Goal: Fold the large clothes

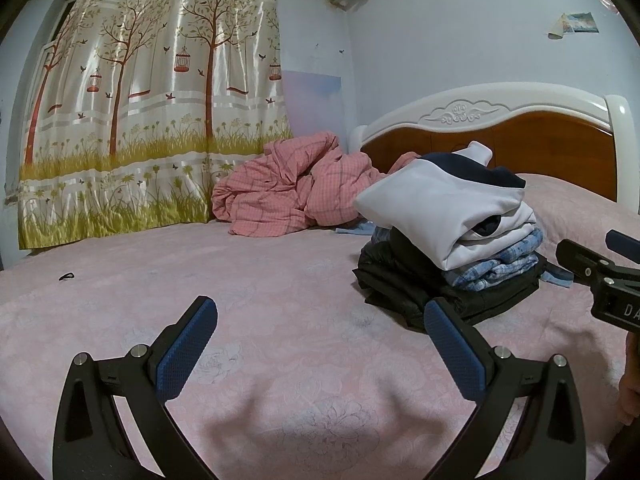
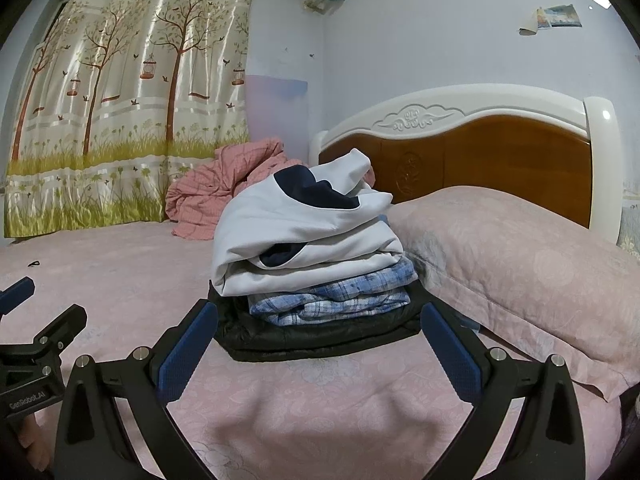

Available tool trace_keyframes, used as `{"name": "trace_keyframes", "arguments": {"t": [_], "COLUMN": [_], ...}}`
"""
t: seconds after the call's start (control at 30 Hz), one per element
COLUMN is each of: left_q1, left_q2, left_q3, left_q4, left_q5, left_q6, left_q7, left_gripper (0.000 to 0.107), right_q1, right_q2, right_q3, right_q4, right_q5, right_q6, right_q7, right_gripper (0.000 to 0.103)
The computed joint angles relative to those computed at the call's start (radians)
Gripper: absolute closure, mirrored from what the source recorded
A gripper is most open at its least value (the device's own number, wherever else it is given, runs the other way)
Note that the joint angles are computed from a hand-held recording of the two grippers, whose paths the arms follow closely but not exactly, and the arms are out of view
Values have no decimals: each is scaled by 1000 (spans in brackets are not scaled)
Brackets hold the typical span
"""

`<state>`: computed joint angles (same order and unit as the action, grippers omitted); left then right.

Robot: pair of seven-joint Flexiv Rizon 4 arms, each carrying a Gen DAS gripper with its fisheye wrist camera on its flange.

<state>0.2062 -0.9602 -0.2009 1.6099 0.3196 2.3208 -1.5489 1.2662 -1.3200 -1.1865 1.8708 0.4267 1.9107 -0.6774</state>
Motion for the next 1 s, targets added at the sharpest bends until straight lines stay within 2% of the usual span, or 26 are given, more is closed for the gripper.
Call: {"name": "trace_keyframes", "arguments": {"t": [0.53, 1.0], "left_q1": [0, 27], "left_q2": [1, -3], "left_q3": [-2, -34], "left_q4": [2, -5], "left_q5": [0, 21], "left_q6": [-8, -58], "left_q7": [2, -11], "left_gripper": [4, 4], "right_q1": [-2, 0], "right_q2": [3, 4], "right_q3": [3, 2], "right_q4": [0, 3], "right_q5": [-3, -6], "right_q6": [-1, -4], "right_q7": [-5, -4], "right_gripper": [0, 0]}}
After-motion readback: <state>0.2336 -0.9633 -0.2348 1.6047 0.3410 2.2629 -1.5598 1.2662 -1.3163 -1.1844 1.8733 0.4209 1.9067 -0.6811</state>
